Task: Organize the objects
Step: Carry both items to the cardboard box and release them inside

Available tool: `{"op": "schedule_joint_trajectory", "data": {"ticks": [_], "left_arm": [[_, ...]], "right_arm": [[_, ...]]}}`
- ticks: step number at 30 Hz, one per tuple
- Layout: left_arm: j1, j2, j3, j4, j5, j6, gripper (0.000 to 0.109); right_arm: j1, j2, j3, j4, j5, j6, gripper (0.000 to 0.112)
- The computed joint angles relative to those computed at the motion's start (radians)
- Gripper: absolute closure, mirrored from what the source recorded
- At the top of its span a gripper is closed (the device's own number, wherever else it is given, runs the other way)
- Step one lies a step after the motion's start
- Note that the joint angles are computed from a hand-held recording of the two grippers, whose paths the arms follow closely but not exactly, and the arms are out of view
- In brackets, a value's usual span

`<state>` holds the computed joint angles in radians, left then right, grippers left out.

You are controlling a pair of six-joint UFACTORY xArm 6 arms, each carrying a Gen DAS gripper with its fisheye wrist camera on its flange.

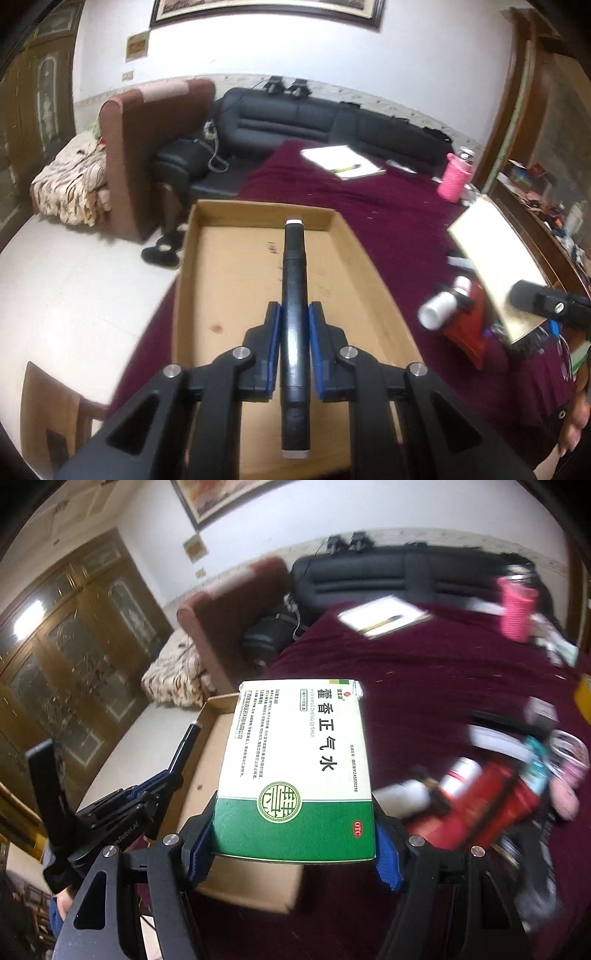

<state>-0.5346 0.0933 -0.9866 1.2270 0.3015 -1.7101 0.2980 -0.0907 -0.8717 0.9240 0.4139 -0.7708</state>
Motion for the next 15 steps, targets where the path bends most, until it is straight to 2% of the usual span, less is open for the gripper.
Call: {"op": "schedule_joint_trajectory", "data": {"ticks": [2,7,10,15], "left_arm": [[0.030,0.036,-0.031,-0.109,-0.026,0.114,0.094],[0.073,0.142,-0.138,-0.380,-0.002,0.415,0.094],[0.100,0.202,-0.196,-0.499,0.012,0.529,0.094],[0.139,0.262,-0.235,-0.645,0.002,0.627,0.094]], "right_arm": [[0.025,0.098,-0.087,-0.056,0.011,0.071,0.037],[0.087,0.306,-0.268,-0.173,-0.008,0.189,0.036],[0.089,0.399,-0.360,-0.181,0.019,0.217,0.036],[0.103,0.526,-0.493,-0.283,0.068,0.337,0.036]]}}
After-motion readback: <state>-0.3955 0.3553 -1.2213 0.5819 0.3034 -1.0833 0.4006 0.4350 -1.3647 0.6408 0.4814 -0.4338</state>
